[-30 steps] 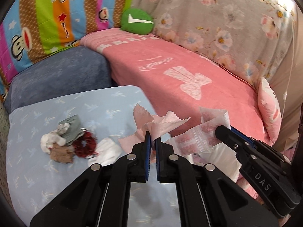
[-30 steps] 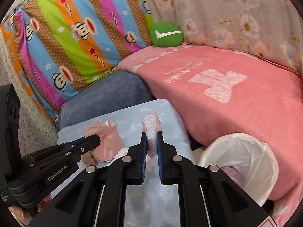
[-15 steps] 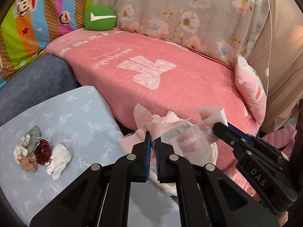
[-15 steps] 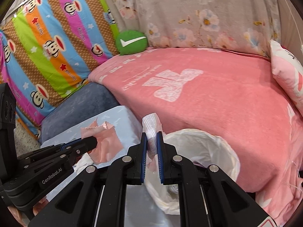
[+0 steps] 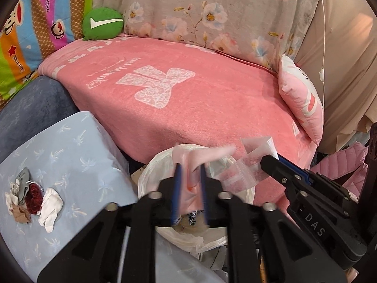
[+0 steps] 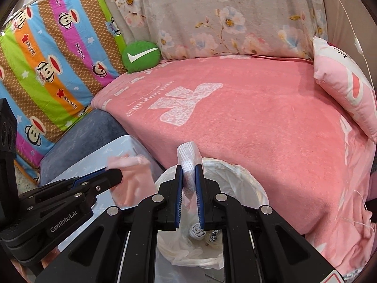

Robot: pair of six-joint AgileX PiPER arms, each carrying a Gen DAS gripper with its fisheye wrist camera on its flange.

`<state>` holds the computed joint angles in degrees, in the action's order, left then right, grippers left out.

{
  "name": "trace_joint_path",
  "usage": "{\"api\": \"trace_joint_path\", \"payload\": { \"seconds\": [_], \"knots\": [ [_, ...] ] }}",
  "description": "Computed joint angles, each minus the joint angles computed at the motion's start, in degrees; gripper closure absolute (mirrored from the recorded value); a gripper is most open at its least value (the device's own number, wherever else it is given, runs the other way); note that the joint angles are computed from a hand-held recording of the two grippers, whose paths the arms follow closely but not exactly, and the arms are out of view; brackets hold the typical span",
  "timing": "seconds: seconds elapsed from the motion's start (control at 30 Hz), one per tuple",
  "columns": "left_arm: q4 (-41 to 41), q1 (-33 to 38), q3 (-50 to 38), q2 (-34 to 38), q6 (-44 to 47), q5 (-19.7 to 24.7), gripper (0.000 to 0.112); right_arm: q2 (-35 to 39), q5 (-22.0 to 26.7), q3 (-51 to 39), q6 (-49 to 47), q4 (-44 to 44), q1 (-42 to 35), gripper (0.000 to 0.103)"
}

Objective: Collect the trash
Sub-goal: 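Carry both items over the white bin and open both tools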

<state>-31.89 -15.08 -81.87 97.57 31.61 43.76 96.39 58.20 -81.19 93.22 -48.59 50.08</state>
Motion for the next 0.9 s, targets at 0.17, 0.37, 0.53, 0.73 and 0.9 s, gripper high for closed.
{"api": "trace_joint_path", "payload": {
  "seconds": [0.17, 0.37, 0.53, 0.73, 0.9],
  "knots": [
    [2.0, -1.5, 3.1, -2.3, -1.6, -5.7, 0.051, 0.0, 1.1, 0.2, 1.0, -0.9, 0.4, 0.089],
    [3.0, -0.9, 2.7, -2.3, -2.4, -5.9, 0.051, 0.7, 1.6, -0.7, 0.8, -1.2, 0.9, 0.081],
    [3.1, 0.1, 3.2, -2.3, -2.5, -6.0, 0.051, 1.4, 2.2, -1.8, 0.1, -1.5, 1.6, 0.074],
    [1.6, 2.1, 4.4, -3.1, -1.2, -6.2, 0.051, 3.7, 3.1, -4.9, -2.0, -0.7, 2.7, 0.072],
    [1.0, 4.5, 6.0, -3.7, 0.2, -6.8, 0.051, 6.0, 3.3, -7.5, -2.9, 0.1, 3.7, 0.067]
  ]
}}
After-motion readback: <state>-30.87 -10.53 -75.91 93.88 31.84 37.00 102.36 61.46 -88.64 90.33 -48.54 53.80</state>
